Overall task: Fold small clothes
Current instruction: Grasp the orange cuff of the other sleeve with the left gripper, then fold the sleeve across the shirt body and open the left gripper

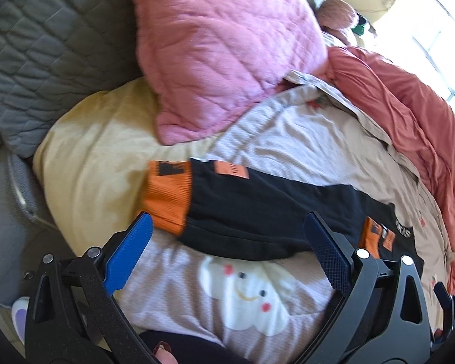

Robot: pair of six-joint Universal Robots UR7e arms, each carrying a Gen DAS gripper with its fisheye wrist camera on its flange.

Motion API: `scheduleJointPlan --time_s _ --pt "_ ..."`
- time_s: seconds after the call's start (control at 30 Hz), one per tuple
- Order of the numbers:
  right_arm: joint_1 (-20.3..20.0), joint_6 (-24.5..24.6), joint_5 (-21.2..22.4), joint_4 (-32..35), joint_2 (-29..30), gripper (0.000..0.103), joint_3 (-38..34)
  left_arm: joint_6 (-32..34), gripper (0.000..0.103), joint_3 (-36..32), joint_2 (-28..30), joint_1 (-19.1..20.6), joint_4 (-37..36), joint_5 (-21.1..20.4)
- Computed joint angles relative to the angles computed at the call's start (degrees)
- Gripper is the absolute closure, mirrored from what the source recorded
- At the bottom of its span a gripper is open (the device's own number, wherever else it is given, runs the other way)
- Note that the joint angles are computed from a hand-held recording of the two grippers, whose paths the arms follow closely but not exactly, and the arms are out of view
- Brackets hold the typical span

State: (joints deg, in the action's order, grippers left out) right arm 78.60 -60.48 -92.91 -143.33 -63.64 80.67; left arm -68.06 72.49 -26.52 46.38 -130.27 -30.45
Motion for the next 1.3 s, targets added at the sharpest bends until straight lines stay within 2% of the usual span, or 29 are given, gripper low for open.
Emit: scheduleJointPlan --time_s 0.13,0.17,0.23,0.33,0.53,0.6,0.67,0.7,0.77,0.9,1.0,1.07,1.17,1.3 --pt "0.69 -0.61 0.07 0.3 -0.27 0.005 1.65 -5.5 0.01 3.7 -2.63 0.91 2.02 0.57" --pt "0.76 -0.75 0.08 0.33 -0.35 0.005 1.97 -6.4 0.014 4.64 -3.12 1.1 1.8 0.68" --pt "0.86 -0.92 -0.16 0.46 -0.36 0.005 2.46 -7.07 0.022 6.84 -4.1 1.71 -0.95 -0.11" --pt "0.78 -0.98 -0.91 0.1 -0.24 0.005 2.9 -4.56 0.035 10.62 -5.17 2.72 -11.7 -3.06" --pt "0.04 0.99 -2.03 -0.26 0.4 0.005 1.93 -6.76 0.048 11.44 -5.57 4.8 -15.27 -6.81" --pt "-0.26 1.65 -2.01 -0.47 0.52 0.005 1.49 -7.12 0.056 10.7 -5.09 5.6 -15.84 -7.84" --pt "-0.55 2.65 -2.13 -0.31 0.69 0.005 0.87 -7.83 0.071 9.9 -4.66 6.18 -15.55 -8.43" --pt "-0.68 3.11 -2.16 -0.28 0.75 0.005 0.62 -8.35 0.074 9.5 -4.46 6.35 -15.06 -8.35" --pt "-0.96 3.88 -2.2 -0.23 0.8 0.005 0.23 -8.09 0.094 9.14 -4.17 6.52 -15.48 -8.03" --pt "-1.6 5.72 -2.4 0.22 1.09 0.005 -0.78 -3.87 0.098 9.45 -3.45 6.11 -20.84 -6.6" --pt "-2.14 7.2 -2.31 0.6 1.14 0.005 -1.28 0.59 0.098 8.75 -2.58 4.48 -23.66 -3.85" --pt "-2.5 8.21 -2.14 0.93 1.17 0.005 -1.73 4.66 0.098 7.26 -1.32 3.66 -26.71 -4.36" --pt "-3.17 9.32 -1.77 1.03 1.11 0.005 -2.46 11.42 0.098 2.26 1.69 2.19 -28.48 -5.49" --pt "-4.38 11.21 -1.5 0.83 1.17 0.005 -4.17 20.11 0.098 -8.87 7.97 0.8 -26.79 -8.8"
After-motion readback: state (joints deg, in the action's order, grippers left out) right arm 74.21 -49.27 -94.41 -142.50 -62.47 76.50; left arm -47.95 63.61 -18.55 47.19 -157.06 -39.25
